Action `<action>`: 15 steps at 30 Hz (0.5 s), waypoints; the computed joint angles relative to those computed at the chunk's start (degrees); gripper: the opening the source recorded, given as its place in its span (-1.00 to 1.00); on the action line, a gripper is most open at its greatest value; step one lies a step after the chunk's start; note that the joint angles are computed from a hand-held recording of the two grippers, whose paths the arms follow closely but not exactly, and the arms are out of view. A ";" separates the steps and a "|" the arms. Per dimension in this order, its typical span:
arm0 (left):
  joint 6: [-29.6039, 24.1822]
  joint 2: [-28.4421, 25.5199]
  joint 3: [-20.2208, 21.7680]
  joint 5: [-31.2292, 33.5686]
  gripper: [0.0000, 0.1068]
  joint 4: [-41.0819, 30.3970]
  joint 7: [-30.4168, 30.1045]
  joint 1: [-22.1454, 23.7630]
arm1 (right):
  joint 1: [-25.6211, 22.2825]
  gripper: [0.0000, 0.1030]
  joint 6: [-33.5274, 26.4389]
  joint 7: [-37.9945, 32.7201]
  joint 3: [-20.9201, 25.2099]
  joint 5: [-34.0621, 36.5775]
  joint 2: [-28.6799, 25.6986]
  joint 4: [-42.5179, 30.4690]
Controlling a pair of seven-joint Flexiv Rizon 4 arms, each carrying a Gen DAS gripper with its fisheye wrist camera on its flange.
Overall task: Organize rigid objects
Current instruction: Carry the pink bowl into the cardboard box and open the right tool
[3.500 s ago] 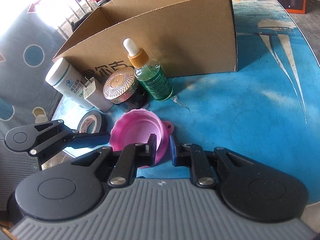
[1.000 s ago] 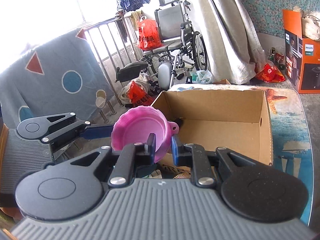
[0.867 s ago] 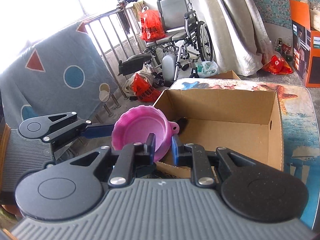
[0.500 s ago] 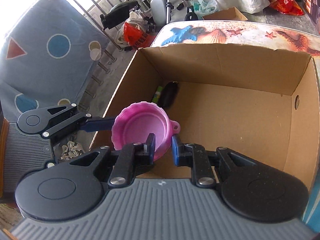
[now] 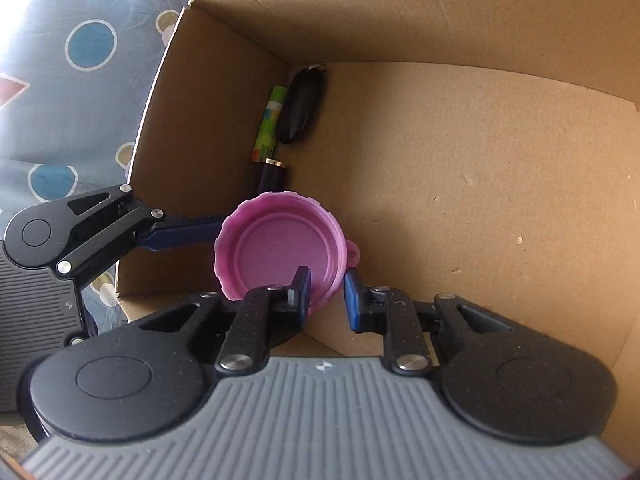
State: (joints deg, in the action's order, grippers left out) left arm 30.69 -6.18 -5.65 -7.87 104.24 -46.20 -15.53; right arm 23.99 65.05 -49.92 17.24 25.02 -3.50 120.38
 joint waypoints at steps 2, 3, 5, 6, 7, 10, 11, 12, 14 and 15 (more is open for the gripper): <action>-0.25 -0.21 -0.14 -0.16 0.31 -0.41 0.08 -0.02 | -0.16 -0.65 -0.69 -1.58 0.13 1.92 -0.92 -0.93; -0.35 -0.54 -0.24 -0.13 0.32 -0.78 -0.14 -0.07 | -0.11 -0.65 -0.87 -1.78 0.17 2.26 -1.47 -1.40; -0.74 -0.47 -0.25 -0.37 0.32 -0.82 -0.26 -0.13 | -0.04 -0.63 -0.69 -1.95 0.41 2.60 -1.96 -1.76; -0.55 -0.39 -0.24 -0.33 0.32 -0.70 -0.32 -0.19 | 0.10 -0.63 -0.49 -1.51 0.49 2.30 -2.06 -1.75; -0.42 -0.41 -0.23 -0.39 0.32 -0.69 -0.38 -0.20 | 0.16 -0.63 -0.31 -1.29 0.56 2.16 -2.12 -1.74; -0.70 0.01 -0.14 -1.37 0.32 -0.52 -0.52 -0.08 | -0.31 -0.63 0.66 -2.16 0.77 3.45 -1.70 -1.48; -0.50 0.33 -0.07 -1.96 0.32 -0.24 -0.36 0.00 | -0.46 -0.63 1.12 -2.36 0.76 3.75 -1.33 -1.18; -0.09 0.74 0.03 -2.70 0.32 0.15 -0.06 0.11 | -0.57 -0.63 2.08 -2.55 0.81 4.19 -0.66 -0.60; 1.29 2.02 0.26 -4.55 0.32 1.31 0.42 0.26 | -0.59 -0.56 3.97 -2.42 0.92 5.09 1.10 0.63; 2.05 2.77 0.38 -5.51 0.32 1.98 0.82 0.32 | -0.38 -0.54 5.09 -1.59 0.91 4.80 2.05 1.47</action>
